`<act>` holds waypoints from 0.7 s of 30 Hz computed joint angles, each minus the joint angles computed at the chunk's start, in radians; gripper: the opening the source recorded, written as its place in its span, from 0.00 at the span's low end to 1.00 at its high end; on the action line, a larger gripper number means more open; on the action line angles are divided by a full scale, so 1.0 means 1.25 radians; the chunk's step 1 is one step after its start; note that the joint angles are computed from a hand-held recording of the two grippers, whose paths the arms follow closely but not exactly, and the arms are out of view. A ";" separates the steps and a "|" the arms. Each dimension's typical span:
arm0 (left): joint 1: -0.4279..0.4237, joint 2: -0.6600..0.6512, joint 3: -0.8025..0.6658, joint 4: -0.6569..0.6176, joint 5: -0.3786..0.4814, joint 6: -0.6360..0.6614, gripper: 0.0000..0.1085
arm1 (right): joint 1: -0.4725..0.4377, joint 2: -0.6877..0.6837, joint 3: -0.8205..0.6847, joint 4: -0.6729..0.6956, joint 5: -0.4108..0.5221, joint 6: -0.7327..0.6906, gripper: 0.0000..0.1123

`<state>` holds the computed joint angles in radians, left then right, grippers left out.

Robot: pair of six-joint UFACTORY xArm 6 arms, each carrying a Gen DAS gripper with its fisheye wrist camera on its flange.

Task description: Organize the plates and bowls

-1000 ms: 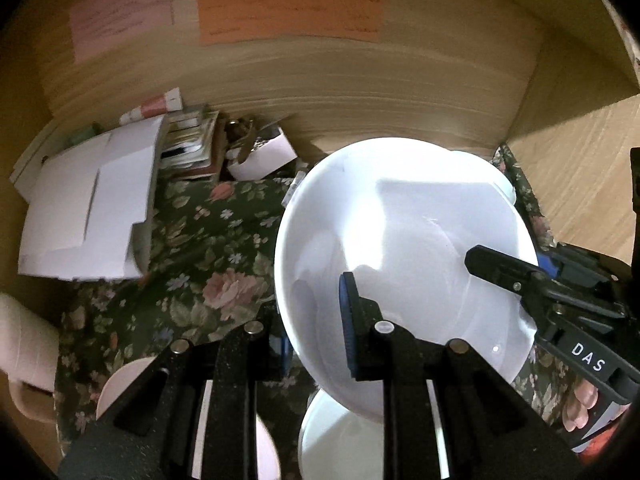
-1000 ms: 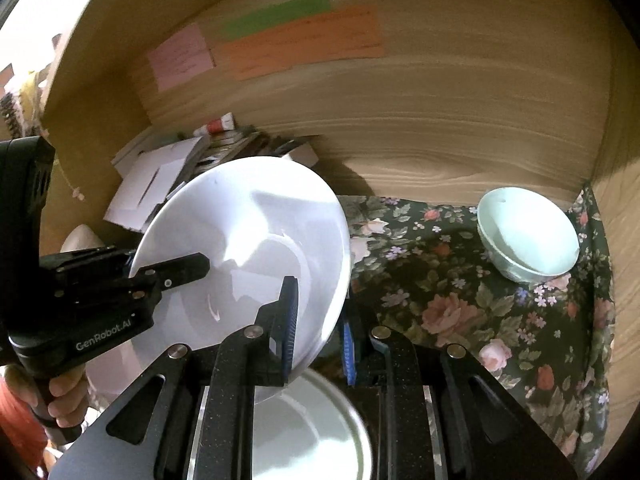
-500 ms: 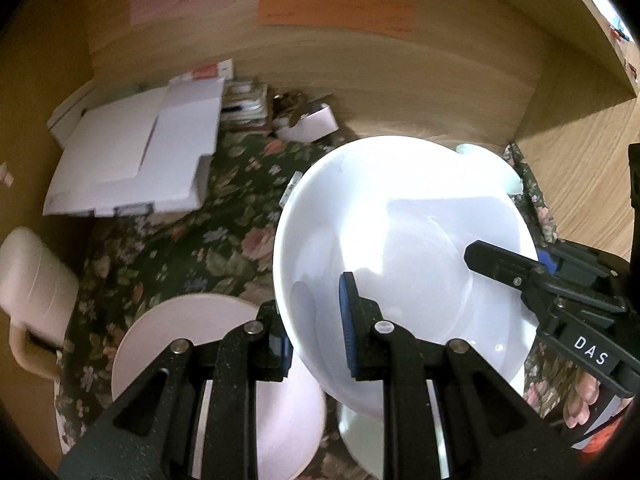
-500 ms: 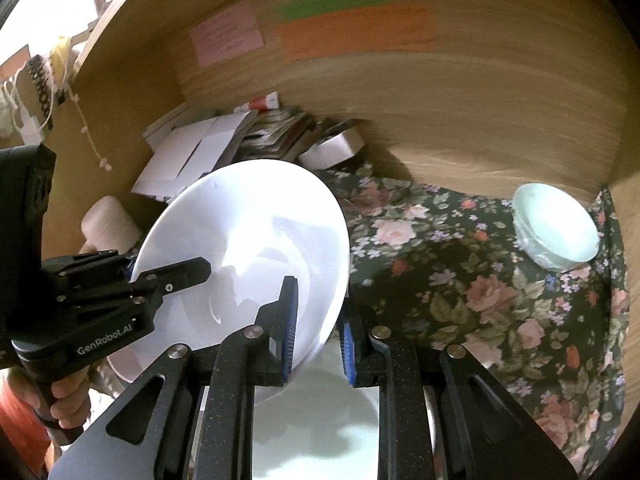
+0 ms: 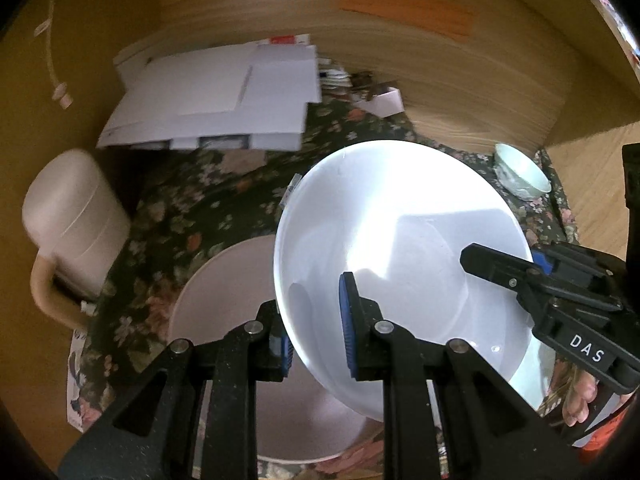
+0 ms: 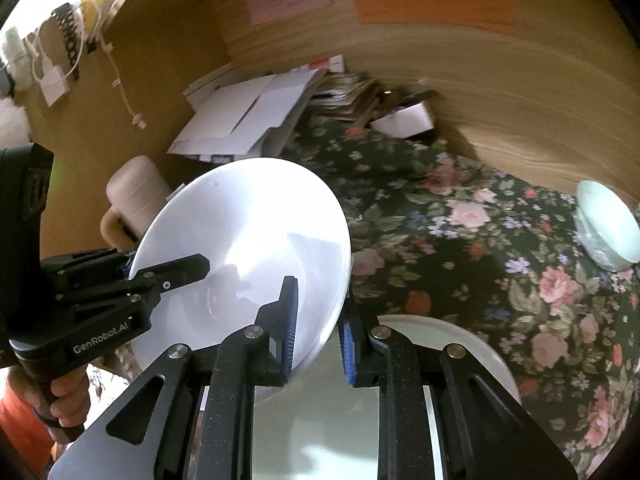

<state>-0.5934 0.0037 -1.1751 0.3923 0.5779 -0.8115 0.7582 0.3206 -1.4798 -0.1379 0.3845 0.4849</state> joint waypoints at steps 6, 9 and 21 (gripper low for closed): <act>0.016 -0.049 0.070 0.014 -0.005 -0.034 0.18 | 0.021 0.046 -0.049 0.049 0.020 -0.049 0.15; 0.024 -0.071 0.105 0.015 -0.009 -0.045 0.18 | 0.031 0.071 -0.075 0.081 0.033 -0.077 0.15; 0.051 -0.126 0.186 0.015 -0.024 -0.075 0.18 | 0.056 0.140 -0.161 0.107 0.084 -0.118 0.16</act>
<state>-0.5293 -0.1532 -0.9428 0.4105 0.5478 -0.9048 0.8280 0.4955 -1.6811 -0.0042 0.4899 0.3371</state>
